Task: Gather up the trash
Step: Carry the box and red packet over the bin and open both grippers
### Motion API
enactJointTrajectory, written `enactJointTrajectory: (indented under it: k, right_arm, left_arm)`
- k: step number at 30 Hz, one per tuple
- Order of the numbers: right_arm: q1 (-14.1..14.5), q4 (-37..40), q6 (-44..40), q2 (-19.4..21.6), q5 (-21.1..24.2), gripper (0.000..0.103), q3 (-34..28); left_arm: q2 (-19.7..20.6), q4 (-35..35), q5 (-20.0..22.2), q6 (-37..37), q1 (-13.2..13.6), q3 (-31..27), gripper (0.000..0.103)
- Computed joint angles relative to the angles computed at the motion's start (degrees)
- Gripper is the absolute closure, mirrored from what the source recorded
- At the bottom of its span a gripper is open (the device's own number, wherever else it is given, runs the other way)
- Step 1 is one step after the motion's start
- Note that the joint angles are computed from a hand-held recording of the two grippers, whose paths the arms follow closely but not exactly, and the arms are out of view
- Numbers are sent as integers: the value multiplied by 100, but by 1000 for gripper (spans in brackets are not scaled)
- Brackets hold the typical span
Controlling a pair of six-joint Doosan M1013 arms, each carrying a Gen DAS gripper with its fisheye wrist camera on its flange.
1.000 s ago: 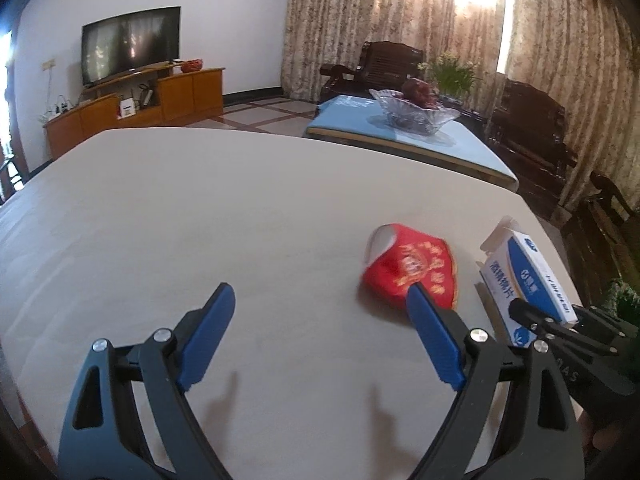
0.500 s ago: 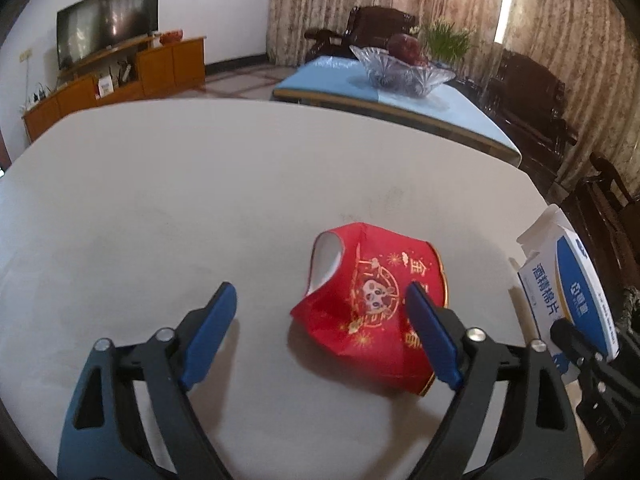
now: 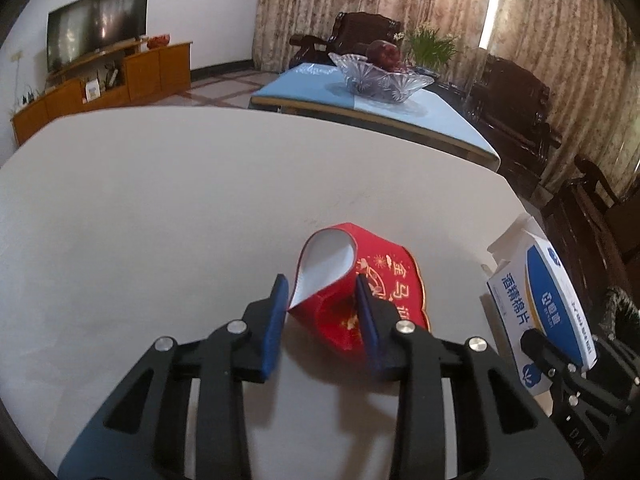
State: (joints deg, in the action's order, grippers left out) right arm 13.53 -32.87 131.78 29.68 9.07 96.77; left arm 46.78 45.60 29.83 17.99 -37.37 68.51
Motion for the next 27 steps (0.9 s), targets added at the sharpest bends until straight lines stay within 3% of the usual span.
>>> enactJointTrajectory:
  k: [8, 18, 27]
  right_arm:
    - [-13, -428, 373, -177, -76, 71, 107]
    - [-30, -247, 187, -470, -126, 71, 341]
    - [-56, -550, 301, -886, -260, 71, 682]
  left_arm:
    - [-279, 823, 169, -682, -158, 326, 72]
    - [-542, 1102, 236, -982, -325, 582, 72]
    - [-811, 1564, 313, -1399, -553, 837, 72]
